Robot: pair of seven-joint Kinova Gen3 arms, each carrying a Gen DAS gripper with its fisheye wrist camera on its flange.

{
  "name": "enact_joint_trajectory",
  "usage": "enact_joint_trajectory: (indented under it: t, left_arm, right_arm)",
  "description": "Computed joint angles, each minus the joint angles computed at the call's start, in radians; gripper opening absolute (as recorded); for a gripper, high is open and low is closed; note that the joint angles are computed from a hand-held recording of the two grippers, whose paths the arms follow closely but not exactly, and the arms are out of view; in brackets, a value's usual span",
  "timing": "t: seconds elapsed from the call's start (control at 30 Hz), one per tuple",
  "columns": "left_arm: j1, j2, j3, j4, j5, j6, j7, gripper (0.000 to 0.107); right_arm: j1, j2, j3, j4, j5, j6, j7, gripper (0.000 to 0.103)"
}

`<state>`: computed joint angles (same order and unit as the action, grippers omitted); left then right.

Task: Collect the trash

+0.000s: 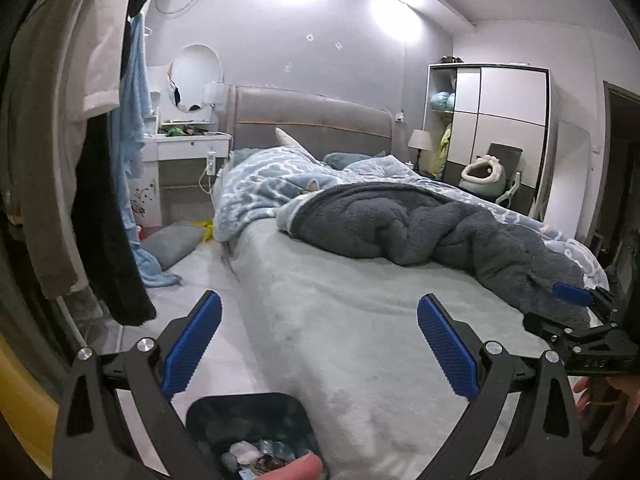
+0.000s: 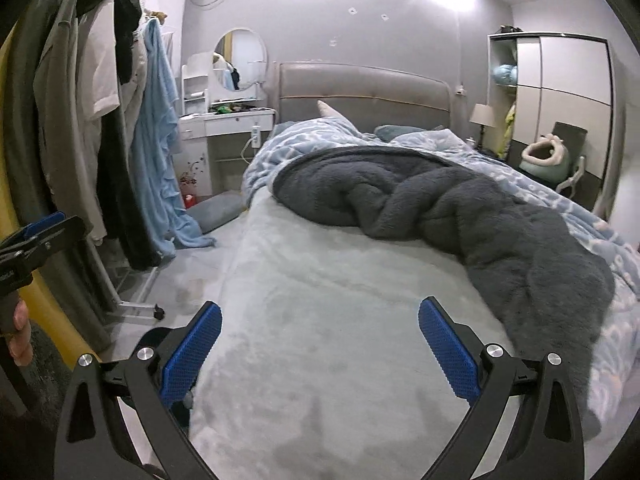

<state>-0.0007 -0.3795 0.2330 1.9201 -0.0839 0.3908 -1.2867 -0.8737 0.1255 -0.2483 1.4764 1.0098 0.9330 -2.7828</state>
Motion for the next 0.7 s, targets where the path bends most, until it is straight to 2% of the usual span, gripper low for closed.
enact_joint_trajectory:
  t: [0.17,0.3,0.43,0.53,0.7]
  left_arm:
    - [-0.034,0.016,0.055,-0.024,-0.025,0.037,0.044,0.100]
    - [-0.032,0.027,0.070,-0.023,-0.042,0.034,0.068,0.100]
    - [-0.085,0.028,0.148,-0.023,-0.111,0.041,0.128,0.100]
    - [-0.050,0.038,0.132,-0.024,-0.120,0.048,0.122,0.100]
    - [-0.041,0.044,0.145,-0.020,-0.155,0.055,0.135,0.100]
  right_arm:
    - [0.010,-0.041,-0.012,0.089,0.025,-0.011,-0.097,0.100]
    - [0.030,-0.053,-0.035,0.123,0.011,-0.022,-0.118,0.100]
    - [0.047,-0.065,-0.042,0.159,0.011,-0.053,-0.163,0.100]
    - [0.055,-0.072,-0.049,0.165,0.033,-0.071,-0.191,0.100]
    - [0.062,-0.074,-0.058,0.171,0.046,-0.083,-0.204,0.100]
